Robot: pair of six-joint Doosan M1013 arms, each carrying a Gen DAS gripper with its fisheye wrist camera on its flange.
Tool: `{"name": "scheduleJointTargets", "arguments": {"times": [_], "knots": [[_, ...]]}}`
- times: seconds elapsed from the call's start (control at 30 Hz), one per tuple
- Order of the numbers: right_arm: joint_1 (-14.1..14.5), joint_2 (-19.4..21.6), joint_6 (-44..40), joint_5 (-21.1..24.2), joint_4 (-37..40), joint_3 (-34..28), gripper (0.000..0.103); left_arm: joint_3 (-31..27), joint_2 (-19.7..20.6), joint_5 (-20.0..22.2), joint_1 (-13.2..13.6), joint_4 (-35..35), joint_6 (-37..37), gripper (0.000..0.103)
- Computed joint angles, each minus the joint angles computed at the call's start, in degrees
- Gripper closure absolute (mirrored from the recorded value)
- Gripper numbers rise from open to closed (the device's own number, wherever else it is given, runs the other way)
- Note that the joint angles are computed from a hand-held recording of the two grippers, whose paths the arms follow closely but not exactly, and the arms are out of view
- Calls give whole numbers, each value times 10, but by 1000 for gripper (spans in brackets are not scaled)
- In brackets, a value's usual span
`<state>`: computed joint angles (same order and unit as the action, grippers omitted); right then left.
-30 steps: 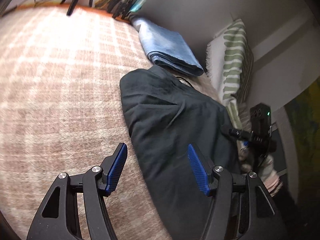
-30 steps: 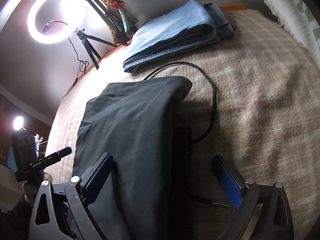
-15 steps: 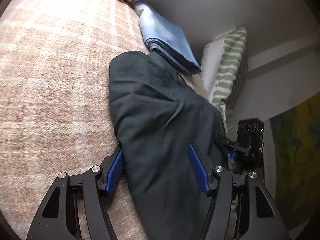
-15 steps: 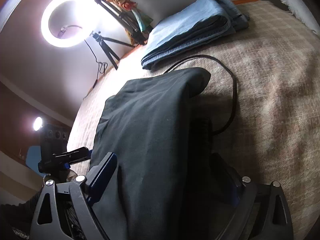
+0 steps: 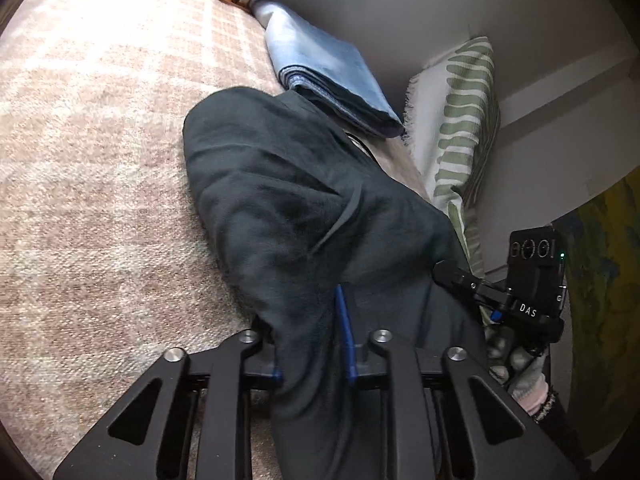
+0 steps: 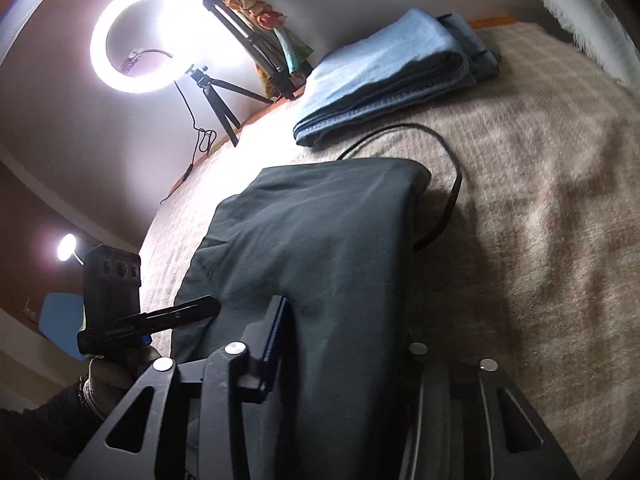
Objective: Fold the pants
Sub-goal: 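Lift the folded pants with both grippers and carry them toward the ring light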
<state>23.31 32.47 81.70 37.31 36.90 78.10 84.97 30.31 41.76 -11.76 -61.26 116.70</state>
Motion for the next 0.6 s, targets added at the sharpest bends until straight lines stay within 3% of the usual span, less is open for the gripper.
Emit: {"name": "scheduleJointTargets", "arguments": {"times": [0.37,0.6], "knots": [[37,-7,139,-1,-203,-31,77,7,-25,-32,-10,30,77,97],[50,-13,161,-3,-260,-46,81,1,-32,-30,-10,14,122,98]]}}
